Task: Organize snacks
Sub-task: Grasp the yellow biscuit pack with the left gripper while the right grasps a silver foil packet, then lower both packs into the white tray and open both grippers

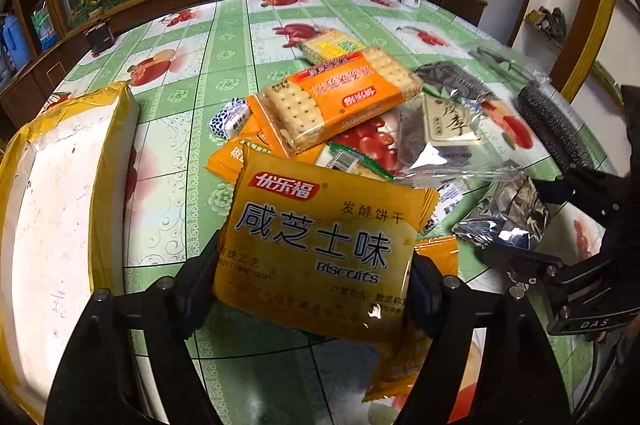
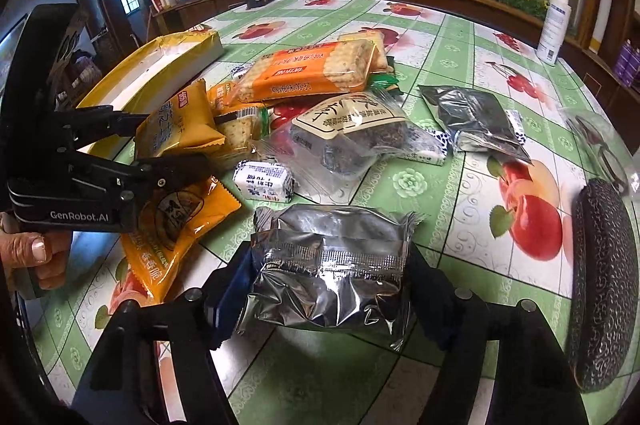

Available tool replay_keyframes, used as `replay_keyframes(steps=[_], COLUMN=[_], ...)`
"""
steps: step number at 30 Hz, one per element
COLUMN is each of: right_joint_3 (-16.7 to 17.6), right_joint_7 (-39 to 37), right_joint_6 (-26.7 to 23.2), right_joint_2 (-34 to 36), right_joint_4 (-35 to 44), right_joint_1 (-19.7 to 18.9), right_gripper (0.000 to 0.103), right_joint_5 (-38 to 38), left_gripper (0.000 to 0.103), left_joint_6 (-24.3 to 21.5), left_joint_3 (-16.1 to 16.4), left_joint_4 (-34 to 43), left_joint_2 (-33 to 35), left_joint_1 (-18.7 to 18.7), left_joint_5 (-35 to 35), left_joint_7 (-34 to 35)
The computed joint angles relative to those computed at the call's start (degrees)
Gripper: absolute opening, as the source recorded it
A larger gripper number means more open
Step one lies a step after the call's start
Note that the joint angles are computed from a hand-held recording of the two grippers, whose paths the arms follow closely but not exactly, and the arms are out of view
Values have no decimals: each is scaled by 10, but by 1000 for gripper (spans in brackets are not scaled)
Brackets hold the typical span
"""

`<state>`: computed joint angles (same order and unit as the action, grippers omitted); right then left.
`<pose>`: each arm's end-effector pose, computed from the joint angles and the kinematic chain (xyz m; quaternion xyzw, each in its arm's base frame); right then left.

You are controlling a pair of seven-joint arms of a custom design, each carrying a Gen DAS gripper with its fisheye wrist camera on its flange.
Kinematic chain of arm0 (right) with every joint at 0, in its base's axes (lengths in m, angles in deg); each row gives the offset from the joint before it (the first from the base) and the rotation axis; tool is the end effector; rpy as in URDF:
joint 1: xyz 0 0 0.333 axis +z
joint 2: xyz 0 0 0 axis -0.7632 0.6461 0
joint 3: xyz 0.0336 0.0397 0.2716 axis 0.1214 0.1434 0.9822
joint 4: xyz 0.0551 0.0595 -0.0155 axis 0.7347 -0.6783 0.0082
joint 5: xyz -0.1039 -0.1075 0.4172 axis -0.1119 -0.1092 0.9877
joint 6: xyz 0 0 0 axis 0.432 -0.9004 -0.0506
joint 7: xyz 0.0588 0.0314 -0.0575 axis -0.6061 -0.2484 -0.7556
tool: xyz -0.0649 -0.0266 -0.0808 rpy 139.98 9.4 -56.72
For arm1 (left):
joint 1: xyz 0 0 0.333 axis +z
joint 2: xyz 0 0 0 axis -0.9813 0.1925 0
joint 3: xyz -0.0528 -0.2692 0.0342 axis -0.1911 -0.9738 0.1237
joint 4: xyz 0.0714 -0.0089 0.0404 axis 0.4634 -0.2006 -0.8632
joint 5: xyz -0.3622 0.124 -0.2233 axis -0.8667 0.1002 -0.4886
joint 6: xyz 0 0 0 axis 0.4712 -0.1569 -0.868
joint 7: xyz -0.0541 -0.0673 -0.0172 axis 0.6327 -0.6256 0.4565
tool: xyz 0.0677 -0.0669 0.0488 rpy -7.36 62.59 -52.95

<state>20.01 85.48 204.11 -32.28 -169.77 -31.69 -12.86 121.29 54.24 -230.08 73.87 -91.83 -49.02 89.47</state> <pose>0.3931 0.2942 0.3422 -0.6056 0.7347 -0.1971 0.2336 0.5131 -0.1488 0.3191 -0.3309 0.8901 -0.2980 0.0967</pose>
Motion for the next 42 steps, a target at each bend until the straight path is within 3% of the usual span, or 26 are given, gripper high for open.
replay_keyframes(steps=[11, 18, 24, 34, 42], right_joint_3=[35, 60, 62, 6, -35], right_joint_7=[50, 68, 83, 74, -69], right_joint_6=[-32, -35, -9, 31, 48], right_joint_2=[-91, -71, 21, 228, 402], right_joint_4=[-27, 23, 114, 321, 508], right_joint_1=[4, -4, -11, 32, 67], right_gripper=[72, 72, 71, 71, 71], right_joint_5=[1, -31, -96, -192, -104], left_gripper=[77, 77, 77, 77, 78], left_joint_6=[75, 94, 97, 85, 57], left_joint_3=[39, 88, 117, 115, 87], left_joint_4=[-75, -90, -67, -11, 20], left_joint_2=[-104, -137, -116, -53, -7], left_joint_1=[-36, -35, -7, 57, 105], left_joint_5=[-69, -51, -39, -43, -15], left_joint_7=[40, 23, 7, -4, -20])
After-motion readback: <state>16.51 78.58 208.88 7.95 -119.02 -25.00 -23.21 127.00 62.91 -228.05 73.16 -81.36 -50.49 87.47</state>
